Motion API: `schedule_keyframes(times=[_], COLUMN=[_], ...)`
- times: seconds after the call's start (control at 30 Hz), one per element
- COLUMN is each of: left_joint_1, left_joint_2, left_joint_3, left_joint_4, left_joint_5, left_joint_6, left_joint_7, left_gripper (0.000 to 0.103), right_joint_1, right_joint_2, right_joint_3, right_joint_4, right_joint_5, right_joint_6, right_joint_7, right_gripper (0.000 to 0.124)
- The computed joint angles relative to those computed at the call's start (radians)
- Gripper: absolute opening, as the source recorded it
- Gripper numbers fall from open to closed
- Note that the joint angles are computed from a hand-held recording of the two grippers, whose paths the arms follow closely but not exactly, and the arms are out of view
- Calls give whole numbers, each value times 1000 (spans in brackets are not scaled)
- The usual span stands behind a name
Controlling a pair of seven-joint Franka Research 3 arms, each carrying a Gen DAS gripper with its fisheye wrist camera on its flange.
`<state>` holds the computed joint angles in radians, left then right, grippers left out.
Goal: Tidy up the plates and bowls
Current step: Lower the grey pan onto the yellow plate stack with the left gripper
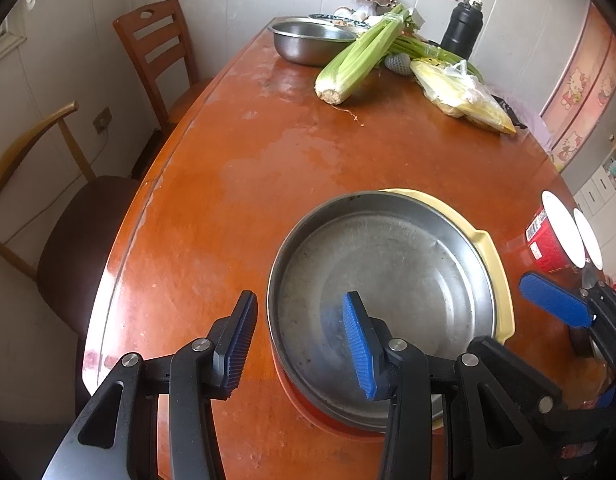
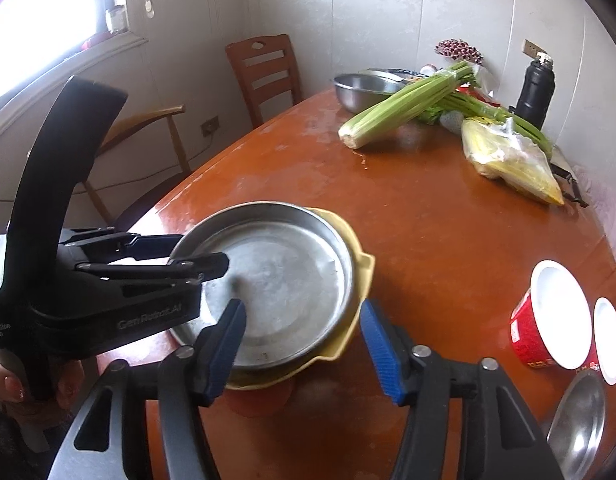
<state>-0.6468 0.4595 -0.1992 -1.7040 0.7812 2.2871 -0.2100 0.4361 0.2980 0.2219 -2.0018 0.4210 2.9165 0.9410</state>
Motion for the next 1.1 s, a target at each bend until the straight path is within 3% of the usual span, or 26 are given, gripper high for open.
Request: schedule_keyframes(times=[0.37, 0.57, 0.9, 1.1], left_joint_1=[-1, 14, 47, 57], left_joint_2=[-30, -82, -94, -56], left_joint_3=[1, -6, -13, -5], left_joint_4=[-28, -102, -180, -169], left_joint_5=[22, 29, 39, 0], left_joint_6=[10, 51, 210, 280], left_joint_7=[-53, -154, -256, -242], left_gripper=[48, 57, 59, 59], right_joint_1=[-27, -39, -53, -38], right_joint_2=[-16, -14, 6, 26], right_joint_3=[0, -3, 4, -9], right_joint_4=[-6, 1, 24, 41], right_joint_5=[44, 64, 92, 68], right_joint_6=[11, -2, -57, -94], right_joint_7=[3, 1, -36, -26], right_gripper=[60, 60, 60, 61])
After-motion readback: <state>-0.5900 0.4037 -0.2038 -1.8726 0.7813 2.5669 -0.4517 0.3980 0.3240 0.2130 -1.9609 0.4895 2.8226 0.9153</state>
